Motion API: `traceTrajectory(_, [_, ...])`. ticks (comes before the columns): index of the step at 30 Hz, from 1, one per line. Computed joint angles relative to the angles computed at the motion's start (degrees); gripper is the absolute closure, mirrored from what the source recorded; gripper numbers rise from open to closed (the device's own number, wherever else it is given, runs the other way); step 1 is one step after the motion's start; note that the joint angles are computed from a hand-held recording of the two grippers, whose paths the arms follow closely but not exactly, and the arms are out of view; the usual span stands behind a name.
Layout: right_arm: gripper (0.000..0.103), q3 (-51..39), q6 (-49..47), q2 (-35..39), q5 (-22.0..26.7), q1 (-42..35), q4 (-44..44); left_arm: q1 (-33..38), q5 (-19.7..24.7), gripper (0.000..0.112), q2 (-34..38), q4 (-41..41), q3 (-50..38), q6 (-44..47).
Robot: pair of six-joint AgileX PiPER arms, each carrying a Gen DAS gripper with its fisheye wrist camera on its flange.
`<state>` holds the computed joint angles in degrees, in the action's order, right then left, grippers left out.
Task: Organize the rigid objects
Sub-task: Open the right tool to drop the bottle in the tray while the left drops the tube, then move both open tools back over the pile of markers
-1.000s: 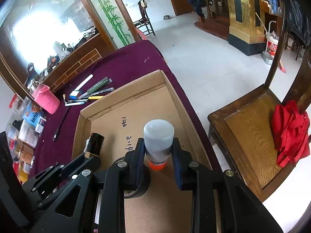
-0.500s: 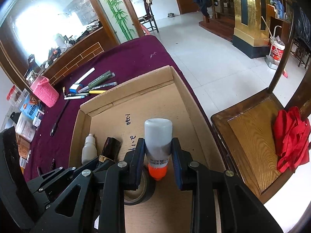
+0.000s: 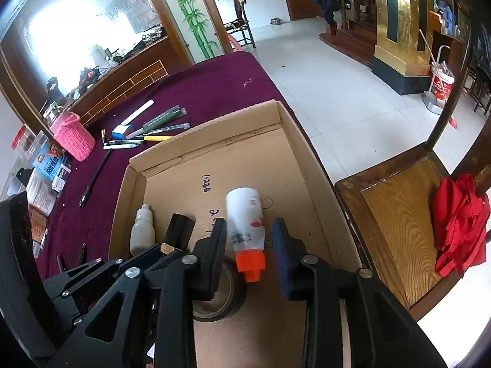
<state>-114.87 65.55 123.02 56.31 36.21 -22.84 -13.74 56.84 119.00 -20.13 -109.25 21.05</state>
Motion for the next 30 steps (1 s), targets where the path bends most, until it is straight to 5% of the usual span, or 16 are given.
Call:
traceTrajectory(11, [0.064,0.9,3.5,-2.2,1.9,3.3,-8.9,1.7,-4.3,0.096,-3.5,-2.3,5.8,1.9])
traceTrajectory(13, [0.053,5.1,8.5,-4.9,-0.2,5.2,-15.6,2.3,-5.9,0.096,-5.1,-3.3,7.9,3.0])
traceTrajectory(17, [0.047,12.3,22.5,-8.7,0.0,9.5,-32.4,5.3,-10.1,0.096,-10.7,-10.2,14.8,9.5])
traceTrajectory(19, [0.034,15.8,29.1,-10.4,-0.6,11.0,-39.2,6.9,-10.8,0.085,-13.2,-13.6,17.1,12.1])
traceTrajectory(21, [0.032,20.8,36.4,-12.8,-4.8,11.4,-45.1,9.0,-12.9,0.060,-17.1,-18.3,21.7,16.4])
traceTrajectory(23, [0.032,24.0,42.2,-14.2,-8.8,11.2,-49.5,11.4,-14.6,0.053,-21.0,-24.7,26.6,22.6])
traceTrajectory(30, [0.032,23.9,44.8,-12.6,-14.0,13.2,-58.9,23.9,-1.5,0.051,-26.6,-33.1,31.3,32.9])
